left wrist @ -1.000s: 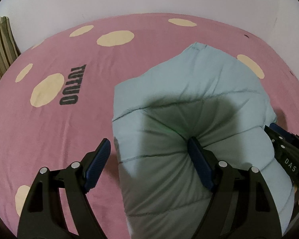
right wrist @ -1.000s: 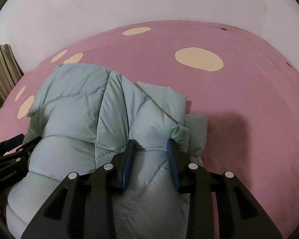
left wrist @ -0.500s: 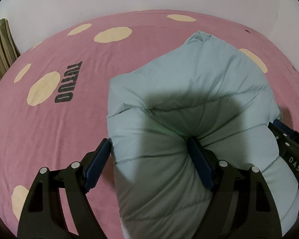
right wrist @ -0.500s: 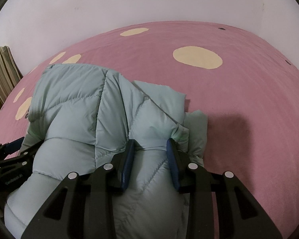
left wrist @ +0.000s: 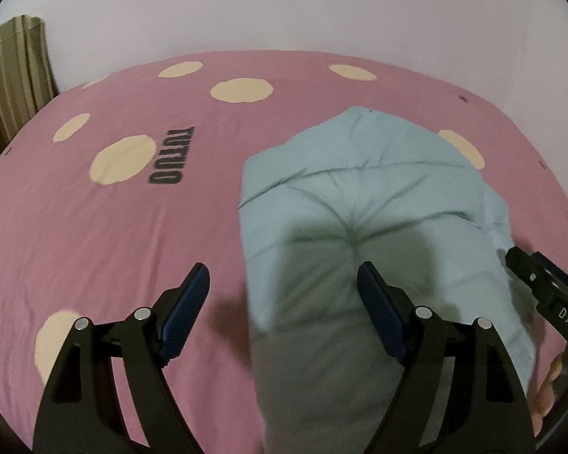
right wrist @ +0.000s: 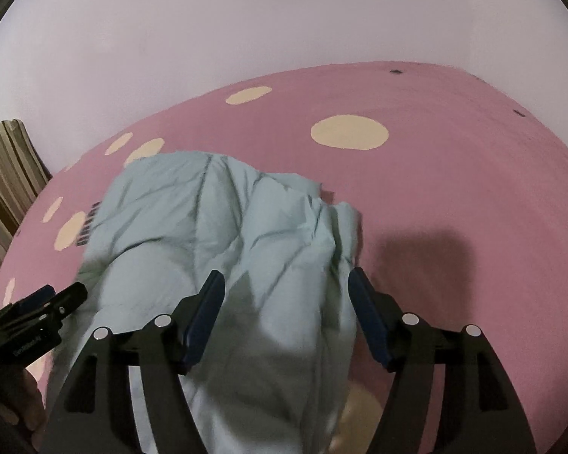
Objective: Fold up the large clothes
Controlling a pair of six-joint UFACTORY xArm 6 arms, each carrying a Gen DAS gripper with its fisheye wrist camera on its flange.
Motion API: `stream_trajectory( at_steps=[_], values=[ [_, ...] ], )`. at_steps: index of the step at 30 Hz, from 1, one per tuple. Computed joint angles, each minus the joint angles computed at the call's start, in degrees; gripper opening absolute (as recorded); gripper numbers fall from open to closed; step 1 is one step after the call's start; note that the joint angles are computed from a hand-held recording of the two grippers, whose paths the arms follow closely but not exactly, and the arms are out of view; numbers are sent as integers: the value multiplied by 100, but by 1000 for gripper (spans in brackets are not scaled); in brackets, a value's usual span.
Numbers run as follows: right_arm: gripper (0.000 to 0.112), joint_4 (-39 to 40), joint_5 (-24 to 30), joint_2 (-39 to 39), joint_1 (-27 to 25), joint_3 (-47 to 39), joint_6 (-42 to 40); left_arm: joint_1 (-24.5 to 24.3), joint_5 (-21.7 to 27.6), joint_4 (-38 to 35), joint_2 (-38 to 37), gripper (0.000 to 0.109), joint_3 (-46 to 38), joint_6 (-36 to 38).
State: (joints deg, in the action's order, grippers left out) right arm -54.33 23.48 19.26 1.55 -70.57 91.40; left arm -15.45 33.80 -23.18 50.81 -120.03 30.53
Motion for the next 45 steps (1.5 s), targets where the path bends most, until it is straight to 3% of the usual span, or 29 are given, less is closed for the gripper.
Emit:
stream_trajectory(
  at_steps=[7,16,26,45],
  values=[
    [67,-102,472,-817,460,629,174,72,-968,-1132,-1572,88,2283,1061],
    [73,-421,861,-1593,955,1233,653,87,-1653,-2220,-2816,95,3811,2178],
    [75,-516,1294,-1960,1392,1377,656,54,-1865,-2761,-3580,96,4536,2746],
    [76,-709,1512,-2149,1564,1394,729,64,-1737,-3049,-3945,96,4834,2952]
  ],
)
